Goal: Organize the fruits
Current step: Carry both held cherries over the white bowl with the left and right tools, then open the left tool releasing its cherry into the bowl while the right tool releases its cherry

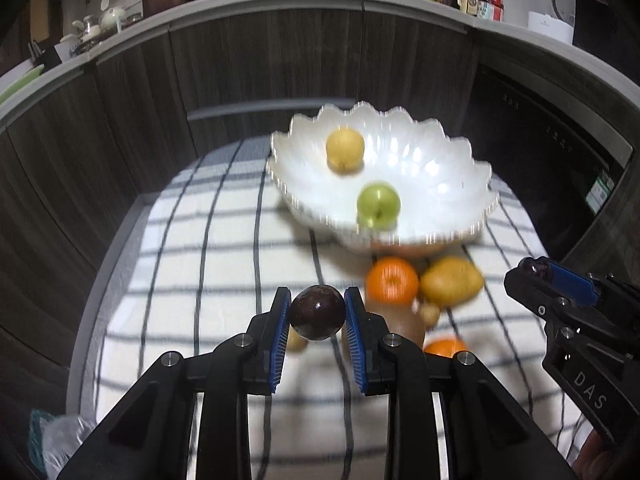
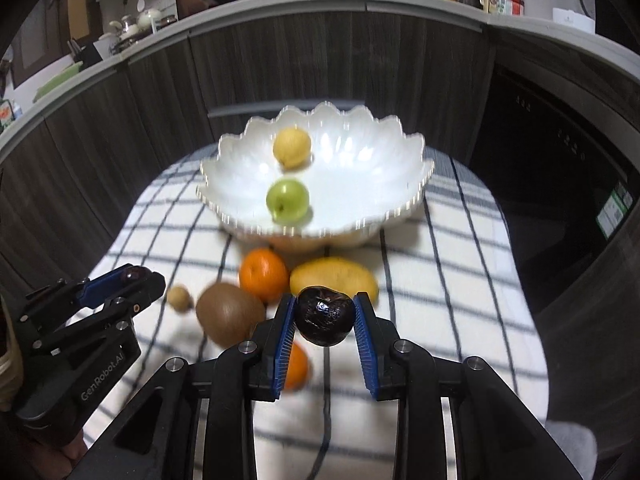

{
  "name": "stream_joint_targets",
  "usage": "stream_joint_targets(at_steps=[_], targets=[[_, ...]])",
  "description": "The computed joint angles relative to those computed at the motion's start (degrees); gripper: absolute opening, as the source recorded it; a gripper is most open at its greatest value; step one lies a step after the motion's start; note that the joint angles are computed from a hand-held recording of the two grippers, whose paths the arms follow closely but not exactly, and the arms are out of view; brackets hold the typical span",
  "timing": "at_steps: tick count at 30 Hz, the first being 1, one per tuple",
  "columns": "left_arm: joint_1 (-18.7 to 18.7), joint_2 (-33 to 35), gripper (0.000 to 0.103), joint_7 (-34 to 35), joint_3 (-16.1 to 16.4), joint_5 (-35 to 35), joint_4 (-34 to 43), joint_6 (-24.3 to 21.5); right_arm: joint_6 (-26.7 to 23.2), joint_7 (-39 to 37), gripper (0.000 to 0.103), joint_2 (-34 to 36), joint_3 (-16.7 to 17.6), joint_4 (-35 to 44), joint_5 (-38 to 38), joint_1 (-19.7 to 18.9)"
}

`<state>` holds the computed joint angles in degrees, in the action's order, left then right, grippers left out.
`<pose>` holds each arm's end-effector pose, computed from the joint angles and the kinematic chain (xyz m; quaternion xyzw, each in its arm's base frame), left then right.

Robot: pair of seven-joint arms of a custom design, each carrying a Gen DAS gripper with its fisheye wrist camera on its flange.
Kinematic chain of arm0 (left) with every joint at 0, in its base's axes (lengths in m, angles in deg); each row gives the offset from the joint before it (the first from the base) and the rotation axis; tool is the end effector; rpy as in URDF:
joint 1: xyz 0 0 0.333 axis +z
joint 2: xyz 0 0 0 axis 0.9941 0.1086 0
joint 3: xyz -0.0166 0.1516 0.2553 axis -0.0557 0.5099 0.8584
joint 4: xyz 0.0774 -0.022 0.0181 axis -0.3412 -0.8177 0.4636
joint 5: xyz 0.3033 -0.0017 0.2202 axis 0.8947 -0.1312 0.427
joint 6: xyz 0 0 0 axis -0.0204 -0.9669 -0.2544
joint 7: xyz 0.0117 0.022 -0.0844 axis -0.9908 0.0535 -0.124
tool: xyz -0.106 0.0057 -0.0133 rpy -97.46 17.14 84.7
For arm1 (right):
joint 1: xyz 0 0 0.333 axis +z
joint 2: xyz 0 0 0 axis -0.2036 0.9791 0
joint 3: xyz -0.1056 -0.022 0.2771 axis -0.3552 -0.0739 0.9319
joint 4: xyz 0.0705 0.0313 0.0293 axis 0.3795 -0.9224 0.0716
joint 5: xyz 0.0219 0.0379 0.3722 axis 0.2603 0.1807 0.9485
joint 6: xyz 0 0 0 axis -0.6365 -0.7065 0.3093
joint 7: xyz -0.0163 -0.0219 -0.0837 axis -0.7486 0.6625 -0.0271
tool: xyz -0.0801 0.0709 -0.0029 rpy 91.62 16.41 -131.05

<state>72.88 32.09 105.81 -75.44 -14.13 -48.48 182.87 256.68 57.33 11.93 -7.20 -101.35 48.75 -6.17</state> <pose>0.5147 -0.2363 0.4497 -0.6107 0.7062 -0.2736 0.2311 0.4879 0.1047 0.4384 -0.6707 0.6500 -0.2297 0.2737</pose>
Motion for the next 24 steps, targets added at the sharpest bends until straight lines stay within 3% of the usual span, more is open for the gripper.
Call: stream_joint_targets(at_steps=[10, 24], targets=[[-2.18, 10.44, 0.027, 4.67, 1.89, -3.69, 16.80, -2.83, 0.34, -10.45, 0.031, 7.30, -3.67, 11.71, 8.72, 2.18], [-4.99, 24.03, 0.027, 13.51, 4.95, -10.49, 35.25, -8.06, -4.53, -14.44, 0.031, 20.57, -5.27, 28.42, 11.32, 2.12]])
